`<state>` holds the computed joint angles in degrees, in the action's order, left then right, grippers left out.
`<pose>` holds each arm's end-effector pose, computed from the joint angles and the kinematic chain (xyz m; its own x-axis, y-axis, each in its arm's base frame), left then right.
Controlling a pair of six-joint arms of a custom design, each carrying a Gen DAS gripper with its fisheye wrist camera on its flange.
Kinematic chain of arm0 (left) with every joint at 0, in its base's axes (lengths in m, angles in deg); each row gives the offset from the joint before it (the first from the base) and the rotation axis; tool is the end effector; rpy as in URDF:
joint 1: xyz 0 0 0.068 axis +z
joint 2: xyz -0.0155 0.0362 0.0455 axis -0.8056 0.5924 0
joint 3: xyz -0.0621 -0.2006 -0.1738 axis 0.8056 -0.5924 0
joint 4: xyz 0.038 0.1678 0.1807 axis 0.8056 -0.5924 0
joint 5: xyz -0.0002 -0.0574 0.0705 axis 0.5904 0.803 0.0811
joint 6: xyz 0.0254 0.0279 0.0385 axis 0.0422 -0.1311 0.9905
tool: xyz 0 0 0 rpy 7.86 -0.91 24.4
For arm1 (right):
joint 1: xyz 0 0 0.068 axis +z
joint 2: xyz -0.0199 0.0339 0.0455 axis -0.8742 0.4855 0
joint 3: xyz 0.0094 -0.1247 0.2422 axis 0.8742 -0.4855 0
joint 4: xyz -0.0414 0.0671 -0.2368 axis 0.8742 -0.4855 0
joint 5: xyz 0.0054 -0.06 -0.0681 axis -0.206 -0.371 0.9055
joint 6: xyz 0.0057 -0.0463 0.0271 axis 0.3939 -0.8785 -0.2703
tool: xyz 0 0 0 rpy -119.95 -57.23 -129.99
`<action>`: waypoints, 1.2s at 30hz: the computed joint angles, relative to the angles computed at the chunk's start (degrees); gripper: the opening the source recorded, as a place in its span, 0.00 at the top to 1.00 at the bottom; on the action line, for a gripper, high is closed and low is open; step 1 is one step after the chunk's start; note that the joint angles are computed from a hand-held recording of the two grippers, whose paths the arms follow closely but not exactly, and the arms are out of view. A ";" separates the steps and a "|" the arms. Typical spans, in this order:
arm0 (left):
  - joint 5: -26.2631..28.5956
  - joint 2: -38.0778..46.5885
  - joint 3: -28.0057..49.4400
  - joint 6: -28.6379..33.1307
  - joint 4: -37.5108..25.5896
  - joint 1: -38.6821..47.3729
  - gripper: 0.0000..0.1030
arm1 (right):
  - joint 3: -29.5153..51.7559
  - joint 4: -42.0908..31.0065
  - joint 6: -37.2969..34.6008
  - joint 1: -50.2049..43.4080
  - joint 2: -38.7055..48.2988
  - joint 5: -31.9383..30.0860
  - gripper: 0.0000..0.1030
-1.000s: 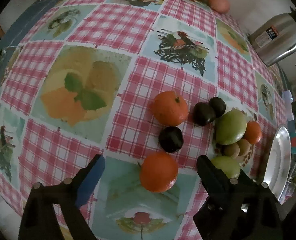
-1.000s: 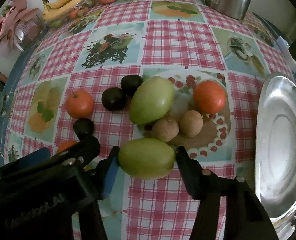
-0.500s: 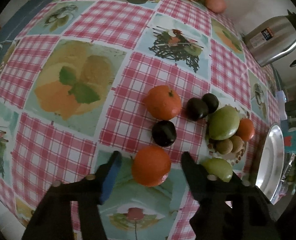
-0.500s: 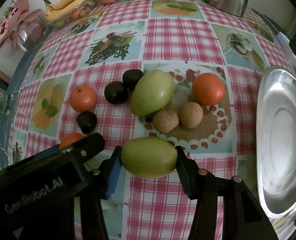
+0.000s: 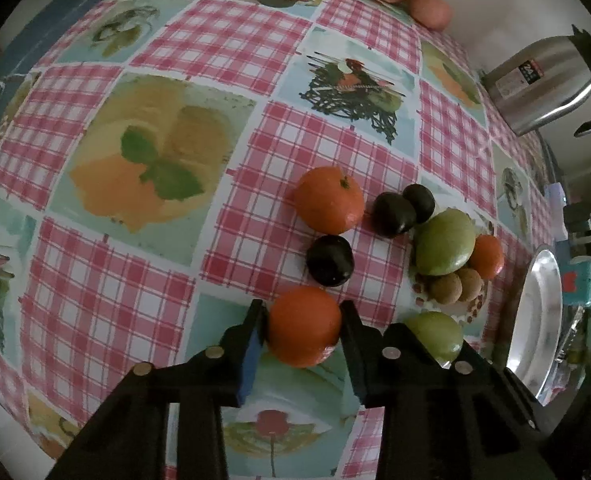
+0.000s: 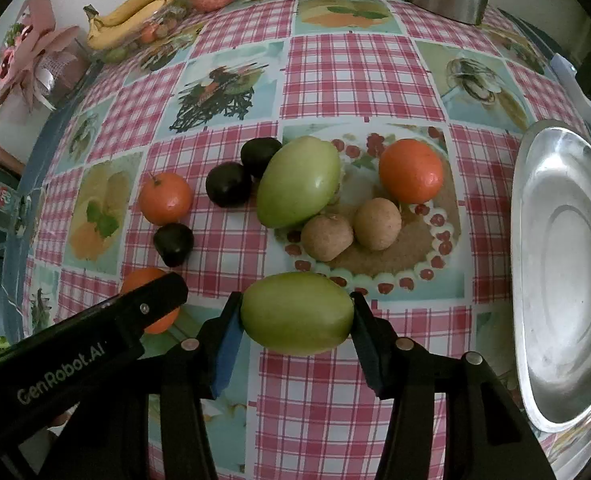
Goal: Organize fruits
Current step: 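Carry the green pear in the right tool over the steel plate while the left carries the orange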
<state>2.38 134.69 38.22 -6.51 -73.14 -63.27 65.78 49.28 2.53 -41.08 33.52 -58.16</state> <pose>0.2220 -0.0429 0.0943 -0.8903 -0.4383 -0.1233 -0.3944 0.8778 -0.2719 0.2400 0.0918 0.0887 -0.9583 -0.1307 -0.2541 -0.1807 0.9661 0.1846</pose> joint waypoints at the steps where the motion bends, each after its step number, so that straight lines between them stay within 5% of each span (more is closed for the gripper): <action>1: -0.14 0.21 0.04 -0.08 0.16 -0.14 0.62 | 0.12 0.09 0.21 0.22 0.17 0.11 0.48; 12: -1.93 1.79 2.49 -2.08 -0.03 -3.14 0.63 | 0.55 -0.44 -0.21 0.02 0.28 -0.22 0.49; 36: -4.83 -13.66 -0.66 -3.69 0.36 -5.51 0.63 | -2.44 -1.77 0.93 -3.65 -13.77 -1.91 0.49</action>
<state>-2.46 121.03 37.56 -10.20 -72.78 -68.78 63.34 47.51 3.46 -44.73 19.75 -60.07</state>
